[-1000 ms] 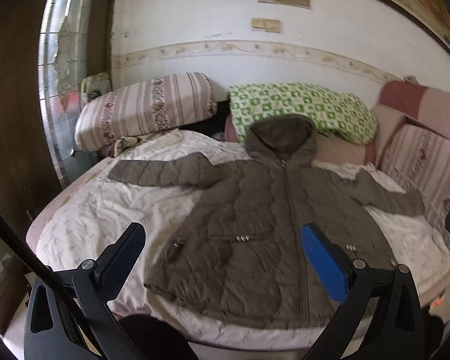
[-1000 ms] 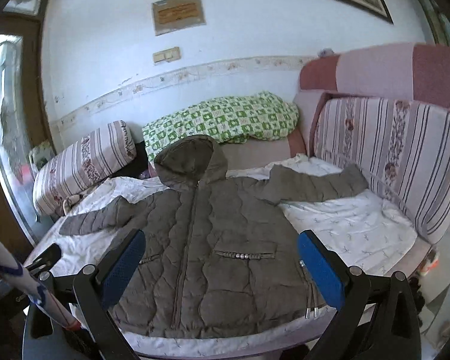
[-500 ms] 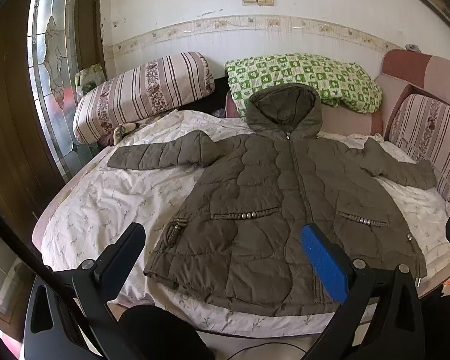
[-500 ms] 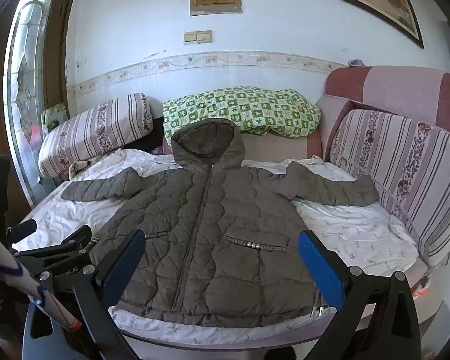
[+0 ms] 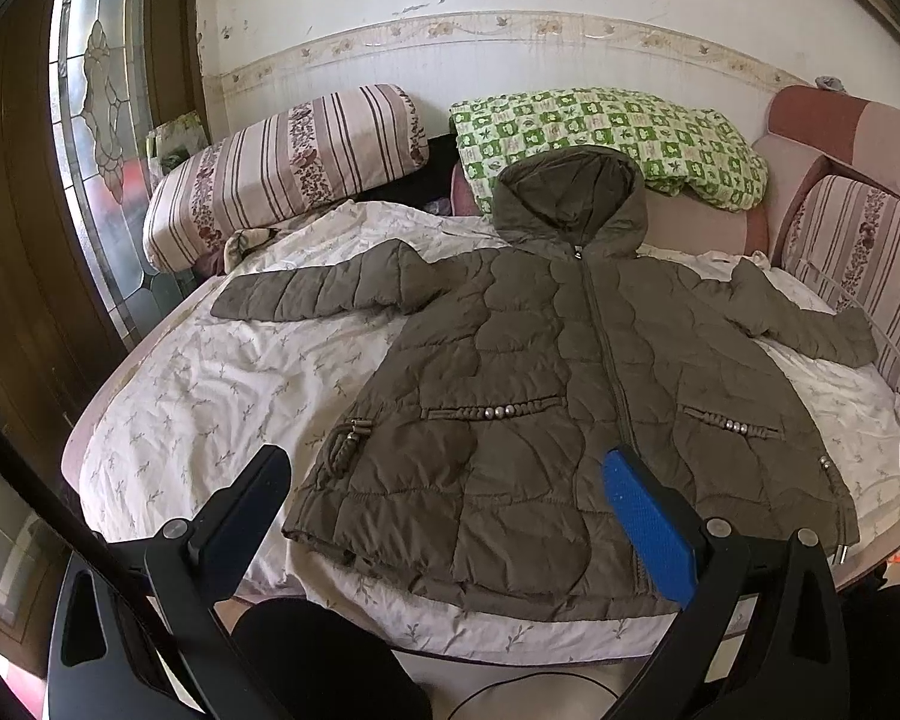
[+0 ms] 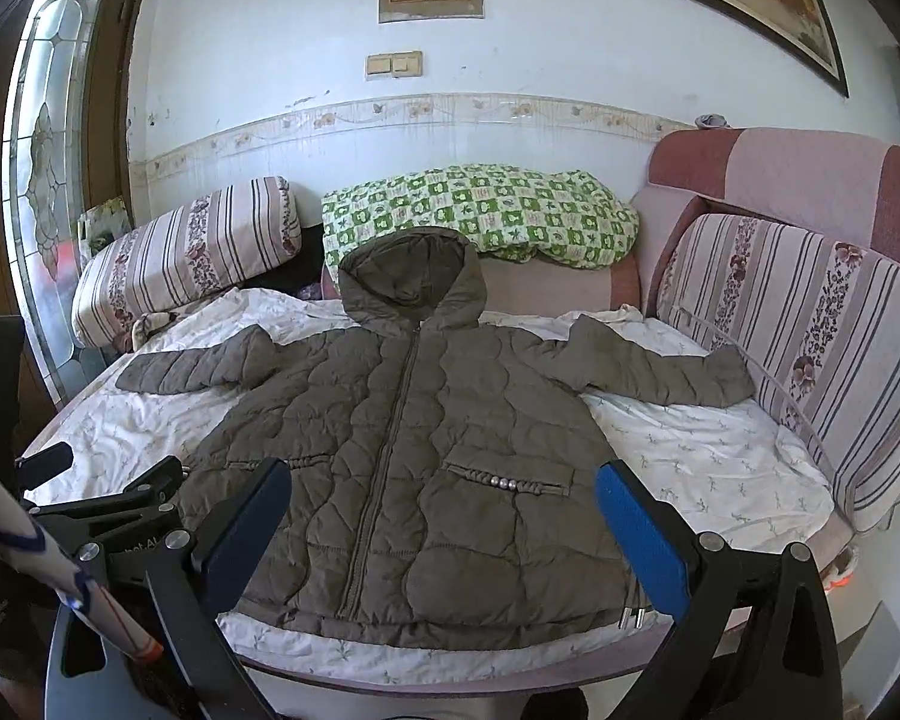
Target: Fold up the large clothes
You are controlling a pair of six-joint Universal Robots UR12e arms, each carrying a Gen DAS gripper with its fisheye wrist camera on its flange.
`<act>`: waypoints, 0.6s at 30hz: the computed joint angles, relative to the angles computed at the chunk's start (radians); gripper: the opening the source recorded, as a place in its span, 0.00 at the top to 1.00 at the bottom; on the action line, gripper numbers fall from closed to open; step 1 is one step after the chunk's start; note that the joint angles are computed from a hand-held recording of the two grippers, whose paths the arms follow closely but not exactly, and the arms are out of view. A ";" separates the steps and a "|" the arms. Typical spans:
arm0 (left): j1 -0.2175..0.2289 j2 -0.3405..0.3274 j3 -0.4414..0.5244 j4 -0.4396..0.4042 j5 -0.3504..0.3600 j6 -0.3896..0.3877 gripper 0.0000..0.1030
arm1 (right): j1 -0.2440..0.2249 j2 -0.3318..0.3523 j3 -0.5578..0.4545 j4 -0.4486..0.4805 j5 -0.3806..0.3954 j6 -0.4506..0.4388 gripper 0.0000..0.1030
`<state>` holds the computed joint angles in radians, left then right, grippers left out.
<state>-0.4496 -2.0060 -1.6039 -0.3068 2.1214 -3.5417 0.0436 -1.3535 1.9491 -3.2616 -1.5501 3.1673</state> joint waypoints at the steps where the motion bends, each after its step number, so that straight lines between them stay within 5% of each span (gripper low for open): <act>1: 0.000 0.000 0.000 -0.001 0.000 0.000 0.00 | 0.000 0.000 0.000 0.000 -0.001 0.001 0.00; 18: -0.024 0.012 -0.023 0.020 0.055 0.018 0.00 | -0.016 -0.023 0.034 -0.034 0.029 0.027 0.00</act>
